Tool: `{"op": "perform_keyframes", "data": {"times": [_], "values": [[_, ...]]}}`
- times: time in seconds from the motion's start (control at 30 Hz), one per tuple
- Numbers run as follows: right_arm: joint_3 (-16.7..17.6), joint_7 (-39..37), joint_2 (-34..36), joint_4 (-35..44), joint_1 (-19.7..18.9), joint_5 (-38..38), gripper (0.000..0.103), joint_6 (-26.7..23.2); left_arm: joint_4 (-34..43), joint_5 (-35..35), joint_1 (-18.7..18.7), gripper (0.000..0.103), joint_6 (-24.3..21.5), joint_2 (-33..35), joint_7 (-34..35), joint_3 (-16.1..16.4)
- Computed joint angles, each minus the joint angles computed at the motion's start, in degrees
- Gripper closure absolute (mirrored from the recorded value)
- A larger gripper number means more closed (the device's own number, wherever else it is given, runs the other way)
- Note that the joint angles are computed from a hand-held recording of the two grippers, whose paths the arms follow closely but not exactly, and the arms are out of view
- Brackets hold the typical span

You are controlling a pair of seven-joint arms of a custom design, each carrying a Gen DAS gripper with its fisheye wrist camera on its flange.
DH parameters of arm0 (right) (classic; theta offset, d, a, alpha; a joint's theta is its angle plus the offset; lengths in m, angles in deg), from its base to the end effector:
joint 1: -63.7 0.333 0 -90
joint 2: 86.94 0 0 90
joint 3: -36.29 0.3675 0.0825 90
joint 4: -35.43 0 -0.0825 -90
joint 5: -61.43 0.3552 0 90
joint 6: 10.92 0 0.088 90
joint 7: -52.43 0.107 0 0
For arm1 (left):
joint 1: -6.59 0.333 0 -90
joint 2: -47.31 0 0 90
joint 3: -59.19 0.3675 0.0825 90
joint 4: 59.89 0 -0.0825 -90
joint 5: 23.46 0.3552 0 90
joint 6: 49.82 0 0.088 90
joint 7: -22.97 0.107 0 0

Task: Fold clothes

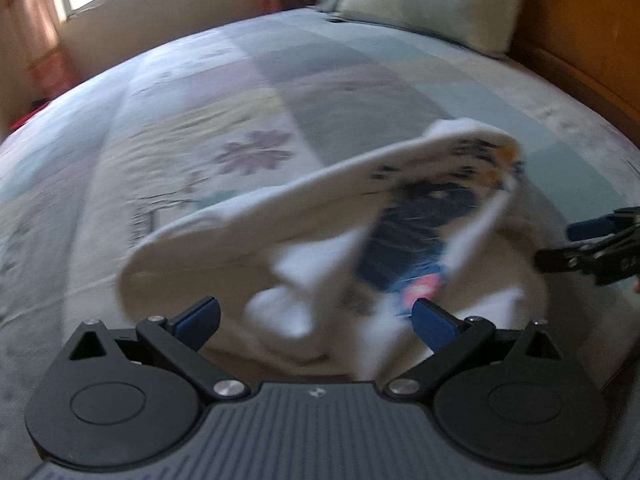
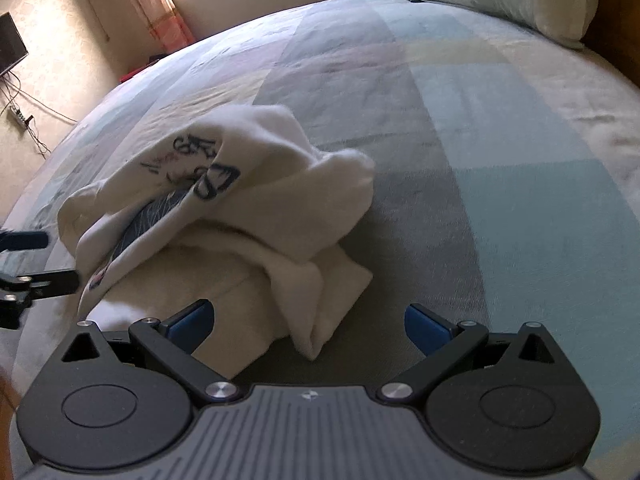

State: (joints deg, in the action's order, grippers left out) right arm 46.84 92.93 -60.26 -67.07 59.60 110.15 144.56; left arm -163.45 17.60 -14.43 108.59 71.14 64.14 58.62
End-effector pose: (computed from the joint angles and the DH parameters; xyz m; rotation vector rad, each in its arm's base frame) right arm 0.6844 0.0315 0.3998 -1.9062 1.5143 -0.1778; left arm 0.6228 -0.2754 0.4312 -1.7040 1.9288 -0.5762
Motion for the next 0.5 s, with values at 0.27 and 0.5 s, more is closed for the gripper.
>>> {"op": "perform_keyframes", "data": {"times": [0.27, 0.5], "values": [[1.07, -4.75, 1.28, 0.74, -0.44, 1.91, 0.000, 2.15, 5.06, -3.18, -1.59, 0.002, 0.02, 3.54, 3.29, -0.72], [-6.27, 6.44, 7.11, 5.48, 7.36, -11.70, 0.000, 11.09, 4.70, -5.57, -2.19, 0.002, -1.20, 3.17, 3.24, -0.46]]}}
